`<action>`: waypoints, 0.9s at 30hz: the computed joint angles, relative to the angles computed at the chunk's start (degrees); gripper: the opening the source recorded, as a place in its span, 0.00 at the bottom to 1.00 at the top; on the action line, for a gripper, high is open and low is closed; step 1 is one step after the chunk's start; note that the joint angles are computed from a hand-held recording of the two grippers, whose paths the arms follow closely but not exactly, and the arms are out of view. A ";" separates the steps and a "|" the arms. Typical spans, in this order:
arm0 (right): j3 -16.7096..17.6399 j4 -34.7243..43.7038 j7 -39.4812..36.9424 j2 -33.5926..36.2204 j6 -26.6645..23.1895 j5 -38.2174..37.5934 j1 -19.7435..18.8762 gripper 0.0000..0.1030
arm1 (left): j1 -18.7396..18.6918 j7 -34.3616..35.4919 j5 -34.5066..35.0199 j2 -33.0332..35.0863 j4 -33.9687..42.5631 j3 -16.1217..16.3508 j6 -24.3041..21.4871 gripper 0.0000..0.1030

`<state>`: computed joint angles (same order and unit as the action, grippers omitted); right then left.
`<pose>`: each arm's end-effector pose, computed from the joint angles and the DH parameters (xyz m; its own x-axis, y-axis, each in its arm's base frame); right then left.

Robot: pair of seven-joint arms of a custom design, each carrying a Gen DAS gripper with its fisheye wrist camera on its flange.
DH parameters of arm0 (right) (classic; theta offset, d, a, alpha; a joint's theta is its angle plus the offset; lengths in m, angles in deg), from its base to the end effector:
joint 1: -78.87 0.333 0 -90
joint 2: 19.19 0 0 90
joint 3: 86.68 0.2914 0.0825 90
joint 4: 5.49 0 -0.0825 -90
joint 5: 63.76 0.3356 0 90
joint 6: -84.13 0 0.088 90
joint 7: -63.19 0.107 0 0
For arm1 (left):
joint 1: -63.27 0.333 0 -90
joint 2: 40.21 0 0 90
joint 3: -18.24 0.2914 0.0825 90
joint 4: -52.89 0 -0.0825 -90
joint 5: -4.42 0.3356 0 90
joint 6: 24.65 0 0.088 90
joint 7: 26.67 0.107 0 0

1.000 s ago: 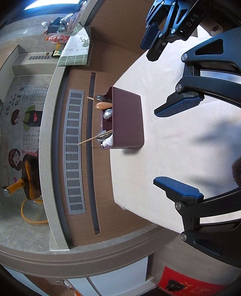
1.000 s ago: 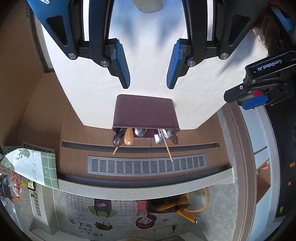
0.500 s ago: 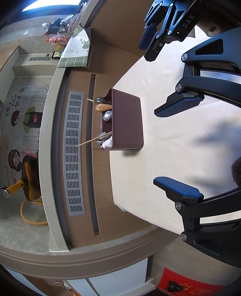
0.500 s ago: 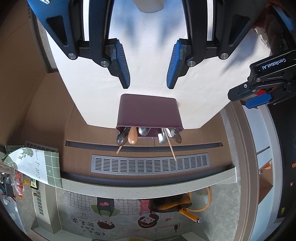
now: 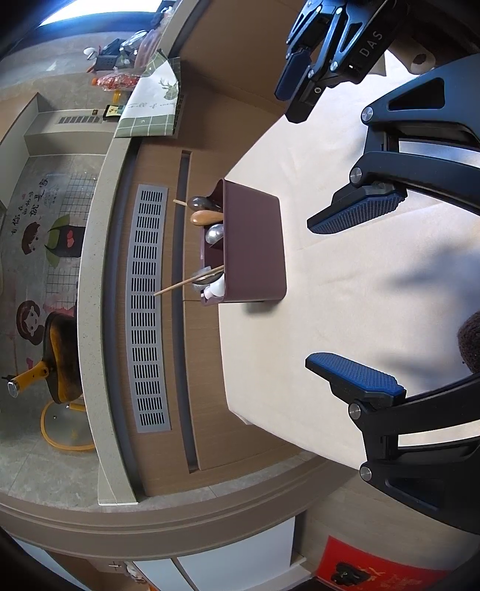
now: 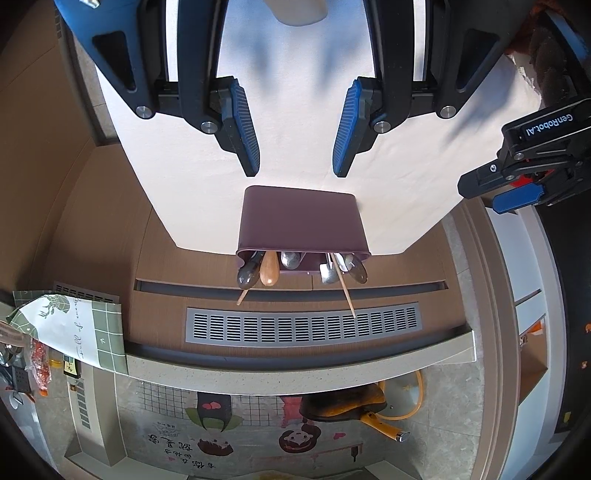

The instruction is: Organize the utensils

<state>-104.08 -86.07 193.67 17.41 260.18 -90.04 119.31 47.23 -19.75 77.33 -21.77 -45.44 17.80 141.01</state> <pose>0.6074 0.3660 0.4577 0.3068 -0.9515 -0.0240 -0.4616 -0.1268 -0.8780 0.5855 -0.2312 0.4649 0.0124 -0.9991 0.0411 -0.5019 -0.0418 -0.8639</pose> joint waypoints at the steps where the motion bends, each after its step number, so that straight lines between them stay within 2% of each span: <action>1: 0.03 0.00 -0.04 -0.01 -0.03 0.04 -0.03 0.38 | -0.15 -0.43 0.46 -0.04 0.02 0.14 -0.06 0.65; 27: -1.96 0.32 3.68 -0.06 -0.93 -2.30 1.15 0.38 | -0.19 -0.10 0.59 -0.07 -0.02 0.19 0.02 0.65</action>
